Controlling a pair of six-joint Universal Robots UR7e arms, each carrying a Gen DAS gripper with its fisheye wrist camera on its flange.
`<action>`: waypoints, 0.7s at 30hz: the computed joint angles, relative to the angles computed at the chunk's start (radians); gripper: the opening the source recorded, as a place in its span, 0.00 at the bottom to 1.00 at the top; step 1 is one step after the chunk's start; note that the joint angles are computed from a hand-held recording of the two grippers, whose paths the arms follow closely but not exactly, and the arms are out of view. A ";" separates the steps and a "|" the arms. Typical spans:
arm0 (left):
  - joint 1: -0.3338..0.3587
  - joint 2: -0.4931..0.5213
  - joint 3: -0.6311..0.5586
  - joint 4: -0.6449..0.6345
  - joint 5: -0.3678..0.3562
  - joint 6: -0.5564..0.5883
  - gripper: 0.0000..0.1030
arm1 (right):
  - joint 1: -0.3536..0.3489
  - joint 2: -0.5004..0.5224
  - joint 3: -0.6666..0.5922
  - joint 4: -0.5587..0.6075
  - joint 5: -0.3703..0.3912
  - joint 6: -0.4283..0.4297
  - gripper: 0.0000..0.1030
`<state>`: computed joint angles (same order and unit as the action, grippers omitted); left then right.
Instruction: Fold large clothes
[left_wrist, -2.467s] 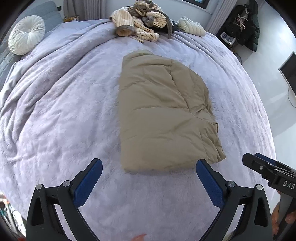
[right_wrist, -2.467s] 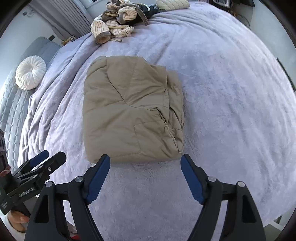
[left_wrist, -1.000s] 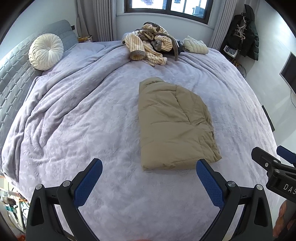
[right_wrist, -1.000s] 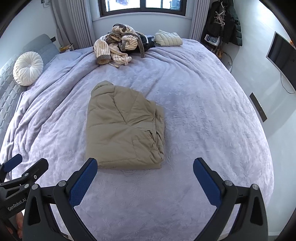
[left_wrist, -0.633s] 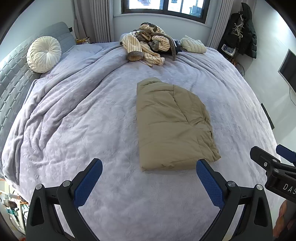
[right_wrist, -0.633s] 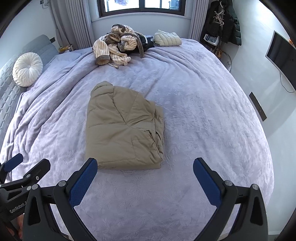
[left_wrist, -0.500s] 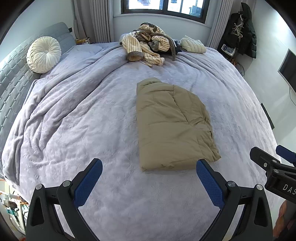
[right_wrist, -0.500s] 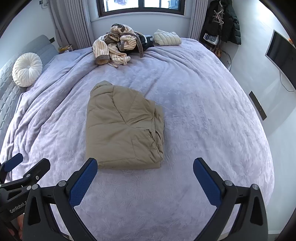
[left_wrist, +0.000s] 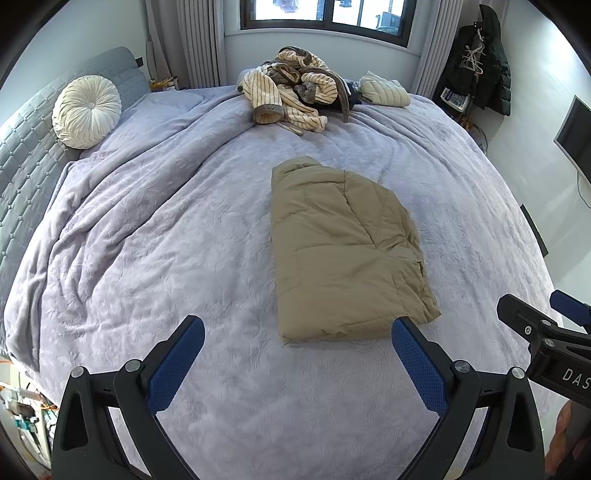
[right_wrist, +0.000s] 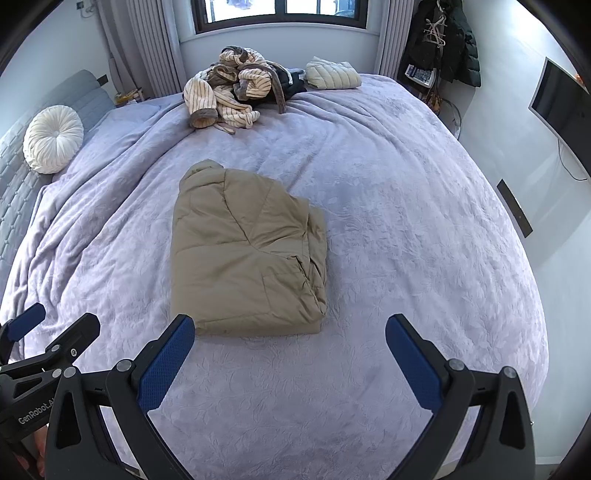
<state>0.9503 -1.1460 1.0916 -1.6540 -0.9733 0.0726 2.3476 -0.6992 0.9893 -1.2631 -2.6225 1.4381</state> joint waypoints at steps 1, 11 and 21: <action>0.000 0.000 0.001 0.000 0.001 -0.001 0.98 | -0.001 -0.001 0.000 0.002 0.000 0.001 1.00; 0.000 0.006 -0.008 0.005 0.001 -0.001 0.98 | 0.002 0.003 -0.003 0.008 0.004 0.010 1.00; 0.001 0.009 -0.011 0.006 0.002 0.000 0.98 | 0.002 0.007 -0.010 0.011 0.007 0.014 1.00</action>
<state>0.9517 -1.1374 1.0805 -1.6476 -0.9714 0.0724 2.3497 -0.6919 0.9791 -1.2519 -2.6158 1.4523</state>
